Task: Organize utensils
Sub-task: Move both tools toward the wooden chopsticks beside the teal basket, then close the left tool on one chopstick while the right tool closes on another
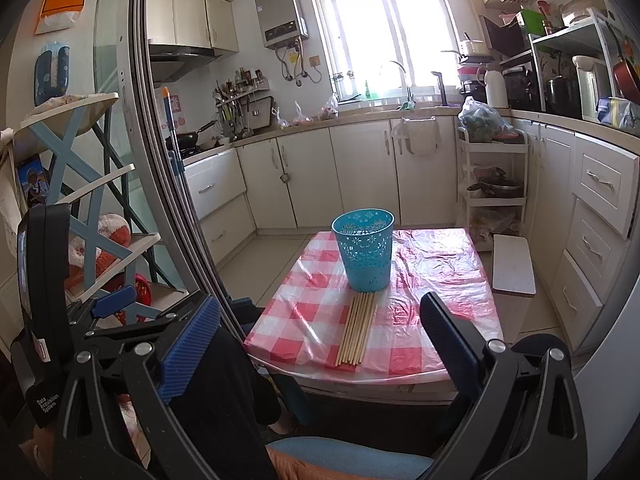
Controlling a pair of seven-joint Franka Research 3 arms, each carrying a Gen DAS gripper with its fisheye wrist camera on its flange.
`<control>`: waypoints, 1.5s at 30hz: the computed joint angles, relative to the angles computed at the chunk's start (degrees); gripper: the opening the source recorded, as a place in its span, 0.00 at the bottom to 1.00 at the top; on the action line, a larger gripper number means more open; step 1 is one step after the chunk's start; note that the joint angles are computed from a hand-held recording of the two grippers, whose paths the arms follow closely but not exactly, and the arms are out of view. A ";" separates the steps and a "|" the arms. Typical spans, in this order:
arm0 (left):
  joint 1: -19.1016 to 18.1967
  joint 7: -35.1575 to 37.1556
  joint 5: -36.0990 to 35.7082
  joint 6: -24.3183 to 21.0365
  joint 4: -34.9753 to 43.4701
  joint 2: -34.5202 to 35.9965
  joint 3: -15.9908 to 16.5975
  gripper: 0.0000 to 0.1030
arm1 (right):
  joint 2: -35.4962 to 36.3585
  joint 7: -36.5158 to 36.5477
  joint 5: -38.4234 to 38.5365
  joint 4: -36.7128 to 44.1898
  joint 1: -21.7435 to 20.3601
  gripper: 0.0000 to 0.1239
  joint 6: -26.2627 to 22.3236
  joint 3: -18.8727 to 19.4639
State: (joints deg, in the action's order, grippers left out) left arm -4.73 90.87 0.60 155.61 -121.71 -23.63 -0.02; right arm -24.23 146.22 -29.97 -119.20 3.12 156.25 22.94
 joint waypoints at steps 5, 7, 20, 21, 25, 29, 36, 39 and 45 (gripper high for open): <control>-0.12 0.72 -0.22 -0.75 1.18 1.51 0.02 0.93 | 0.49 -4.18 3.97 -0.80 1.72 0.77 0.64 -3.03; -0.04 1.06 -0.34 -1.15 1.75 2.30 -0.06 0.93 | 1.12 -5.54 6.52 -0.19 2.85 0.77 -0.58 -3.99; 0.41 8.07 -6.70 -9.73 12.94 14.93 -0.59 0.93 | 8.34 -6.86 7.79 2.60 3.44 0.77 1.54 -6.90; 0.96 8.58 -7.20 -11.09 14.59 16.76 -1.04 0.93 | 9.90 -7.47 7.49 3.67 3.50 0.77 0.60 -7.34; 3.45 6.72 -4.88 -12.83 19.74 23.24 -3.58 0.92 | 17.14 -11.32 10.93 7.83 6.22 0.62 -0.65 -11.28; 4.68 4.50 -2.85 -14.27 24.74 28.98 -5.41 0.92 | 25.47 -18.25 16.38 13.59 9.24 0.45 -5.30 -15.10; 5.42 2.72 -2.09 -20.81 37.15 40.10 -7.92 0.92 | 37.82 -25.12 23.83 25.32 12.06 0.23 -13.59 -20.23; 5.41 2.20 -1.88 -22.77 42.11 44.42 -8.67 0.92 | 43.64 -27.63 25.52 32.27 12.98 0.16 -16.69 -21.87; 4.31 0.12 0.13 -28.21 52.61 52.44 -9.17 0.92 | 51.97 -30.90 30.23 42.93 13.46 0.13 -19.09 -23.12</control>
State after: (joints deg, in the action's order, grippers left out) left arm -0.41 90.98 0.73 127.40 -69.10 28.81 -9.20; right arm 27.74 115.32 0.26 -76.27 16.58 137.15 -0.18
